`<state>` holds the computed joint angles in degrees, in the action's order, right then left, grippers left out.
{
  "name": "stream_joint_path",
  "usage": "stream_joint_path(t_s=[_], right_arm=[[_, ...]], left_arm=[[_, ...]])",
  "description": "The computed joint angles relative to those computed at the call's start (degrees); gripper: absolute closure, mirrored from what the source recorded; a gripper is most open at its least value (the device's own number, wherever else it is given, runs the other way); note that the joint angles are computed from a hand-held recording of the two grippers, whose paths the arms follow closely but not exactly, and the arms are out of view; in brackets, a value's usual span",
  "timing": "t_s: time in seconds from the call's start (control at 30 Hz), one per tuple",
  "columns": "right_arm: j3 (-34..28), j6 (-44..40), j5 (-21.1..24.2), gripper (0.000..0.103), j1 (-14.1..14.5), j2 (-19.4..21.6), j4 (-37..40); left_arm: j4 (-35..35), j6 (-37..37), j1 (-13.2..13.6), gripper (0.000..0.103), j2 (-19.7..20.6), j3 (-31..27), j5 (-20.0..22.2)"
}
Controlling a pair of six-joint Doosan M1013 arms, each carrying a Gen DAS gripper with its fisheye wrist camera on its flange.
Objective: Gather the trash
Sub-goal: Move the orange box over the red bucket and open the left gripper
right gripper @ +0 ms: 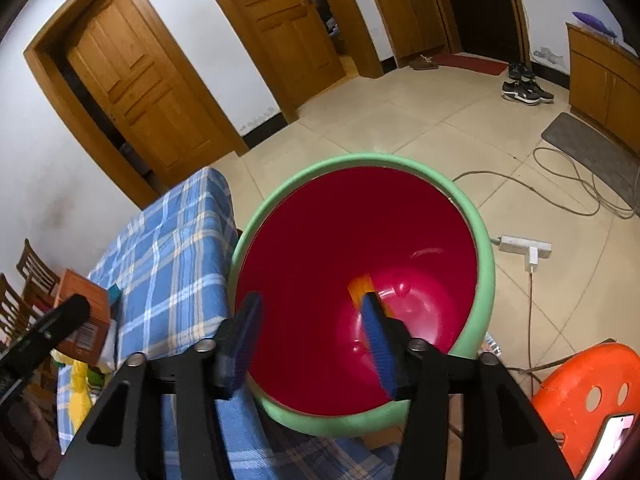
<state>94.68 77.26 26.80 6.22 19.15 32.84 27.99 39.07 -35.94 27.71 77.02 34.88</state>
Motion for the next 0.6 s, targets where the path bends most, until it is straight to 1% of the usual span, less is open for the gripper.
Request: stream_joint_path(t_s=[0.17, 0.3, 0.4, 0.5, 0.6], right_arm=[[0.91, 0.17, -0.80, 0.043, -0.51, -1.31, 1.10], [2.34, 5.01, -2.33, 0.042, -1.00, -3.21, -1.94], [3.49, 5.87, -3.08, 0.042, -1.70, -4.45, -1.25], [4.38, 6.68, -3.38, 0.042, -2.24, -5.22, -0.86], [4.83, 8.17, -3.29, 0.042, -2.73, -5.54, -1.52]], left_arm=[[-0.67, 1.69, -0.44, 0.038, 0.67, -1.14, 0.53], [-1.73, 4.33, -0.85, 0.038, 1.67, -2.69, 0.91], [-2.82, 6.22, -1.03, 0.038, 2.56, -3.90, 1.19], [-6.83, 9.89, -0.93, 0.038, 3.81, -5.34, 0.71], [-8.77, 12.38, -1.11, 0.038, 5.07, -6.75, 0.94]])
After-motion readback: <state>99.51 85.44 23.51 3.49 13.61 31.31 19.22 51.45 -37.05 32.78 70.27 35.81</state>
